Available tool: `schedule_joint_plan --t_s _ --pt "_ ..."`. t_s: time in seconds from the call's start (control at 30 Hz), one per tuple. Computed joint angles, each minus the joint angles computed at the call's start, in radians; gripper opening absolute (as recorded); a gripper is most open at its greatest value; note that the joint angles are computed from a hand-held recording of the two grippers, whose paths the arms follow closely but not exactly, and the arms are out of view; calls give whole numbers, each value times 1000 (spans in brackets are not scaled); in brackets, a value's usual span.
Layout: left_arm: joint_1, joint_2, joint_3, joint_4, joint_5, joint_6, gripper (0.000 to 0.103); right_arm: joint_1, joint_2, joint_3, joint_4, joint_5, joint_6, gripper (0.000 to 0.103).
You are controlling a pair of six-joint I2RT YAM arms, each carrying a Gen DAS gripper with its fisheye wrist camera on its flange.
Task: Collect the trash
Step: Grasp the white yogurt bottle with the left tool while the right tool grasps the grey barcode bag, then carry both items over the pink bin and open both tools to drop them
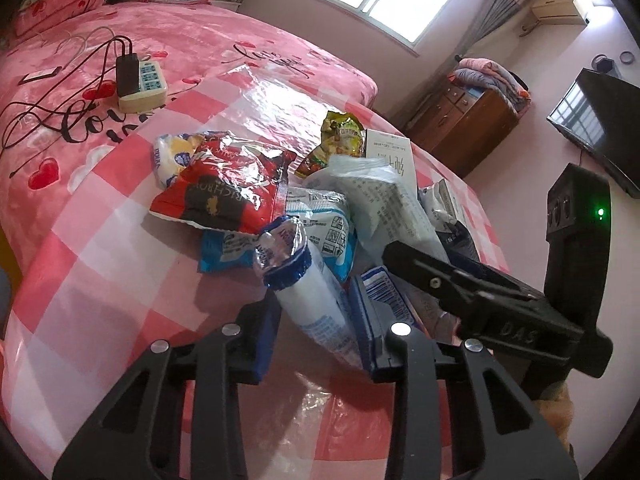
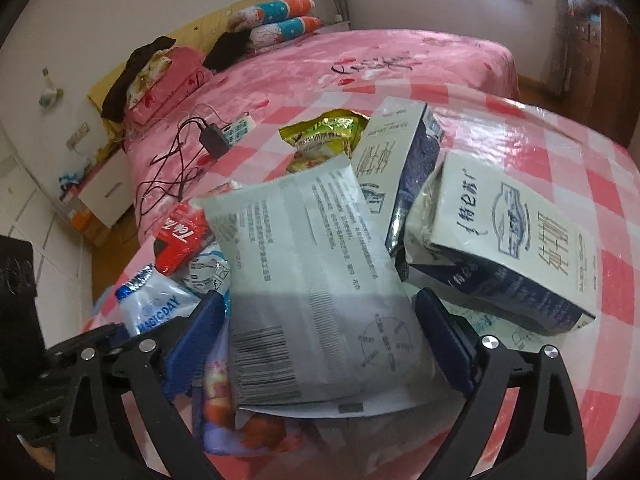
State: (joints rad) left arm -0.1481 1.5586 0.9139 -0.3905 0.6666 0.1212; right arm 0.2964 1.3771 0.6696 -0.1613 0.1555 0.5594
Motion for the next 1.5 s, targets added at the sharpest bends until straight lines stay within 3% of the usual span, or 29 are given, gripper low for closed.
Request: schedule_joint_plan --t_s 0.03,0.2,0.5,0.87,1.0,1.2,1.37,1.5 --pt "1 -1 -2 2 1 2 36 9 -1 -2 0 16 1 95" --pt "19 -19 -18 17 15 4 31 69 -11 -3 -34 116 16 75" --pt "77 -42 -30 -23 74 37 25 186 -139 -73 -98 257 125 71" --pt "187 -112 -27 -144 182 135 24 396 -302 -61 -301 425 345 70" --pt "258 -139 -9 -234 230 216 24 474 -266 -22 -309 439 405 70" --pt "422 -123 62 -396 284 388 24 579 -157 54 -228 410 441 71" --pt "613 -38 163 -510 288 561 24 637 8 182 -127 356 384 71" --pt "762 73 244 -532 256 644 24 667 193 337 -68 284 310 71"
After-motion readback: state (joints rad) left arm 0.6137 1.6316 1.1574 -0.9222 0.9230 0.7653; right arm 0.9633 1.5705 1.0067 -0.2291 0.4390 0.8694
